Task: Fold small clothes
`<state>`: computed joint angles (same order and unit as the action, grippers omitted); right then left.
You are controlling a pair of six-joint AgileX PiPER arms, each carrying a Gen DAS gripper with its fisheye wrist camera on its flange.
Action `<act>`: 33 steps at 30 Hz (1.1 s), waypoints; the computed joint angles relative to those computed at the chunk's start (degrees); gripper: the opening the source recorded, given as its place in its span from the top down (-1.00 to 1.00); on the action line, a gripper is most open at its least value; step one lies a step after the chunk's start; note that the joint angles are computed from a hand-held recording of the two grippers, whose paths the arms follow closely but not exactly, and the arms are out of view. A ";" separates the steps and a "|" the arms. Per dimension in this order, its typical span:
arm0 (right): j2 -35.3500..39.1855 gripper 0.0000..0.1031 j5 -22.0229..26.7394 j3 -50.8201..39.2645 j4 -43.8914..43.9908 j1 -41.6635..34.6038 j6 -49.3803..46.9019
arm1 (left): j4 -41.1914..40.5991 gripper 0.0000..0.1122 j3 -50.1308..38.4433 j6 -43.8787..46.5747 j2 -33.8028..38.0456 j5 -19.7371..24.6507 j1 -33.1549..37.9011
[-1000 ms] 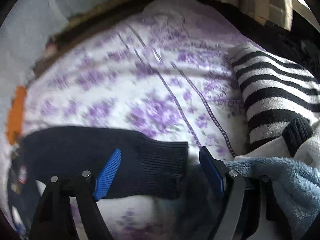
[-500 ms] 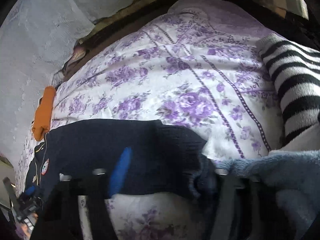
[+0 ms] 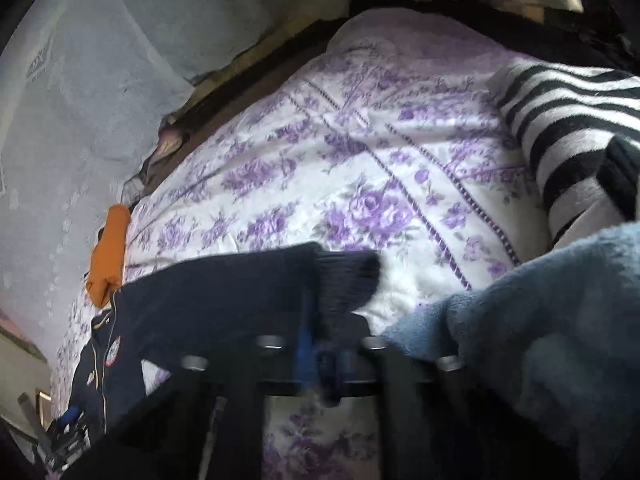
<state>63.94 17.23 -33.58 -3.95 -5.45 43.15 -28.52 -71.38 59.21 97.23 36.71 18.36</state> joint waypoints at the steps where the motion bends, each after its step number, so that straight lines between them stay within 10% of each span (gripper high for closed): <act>1: -0.32 0.86 -0.45 -0.41 0.45 0.58 0.16 | -1.09 -0.77 -0.06 1.93 -0.25 0.52 1.26; 6: 1.08 0.86 -1.64 -5.84 9.52 5.22 -6.09 | -7.16 -0.77 3.36 13.72 0.46 -4.85 8.34; 11: 8.76 0.86 -3.25 -14.69 17.90 11.81 -10.01 | -2.95 -0.77 -6.49 4.12 7.72 4.97 10.54; 23: 27.68 0.86 -5.92 -34.31 18.72 23.03 -8.81 | -3.04 -0.77 -4.69 6.12 7.23 3.13 9.63; 33: 42.70 0.86 2.50 -54.82 21.76 29.09 -17.17 | -2.78 -0.77 -4.63 6.15 7.46 2.83 9.30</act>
<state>106.64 19.73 -88.40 17.82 23.64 25.98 -31.30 -76.01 65.36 104.69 39.54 27.66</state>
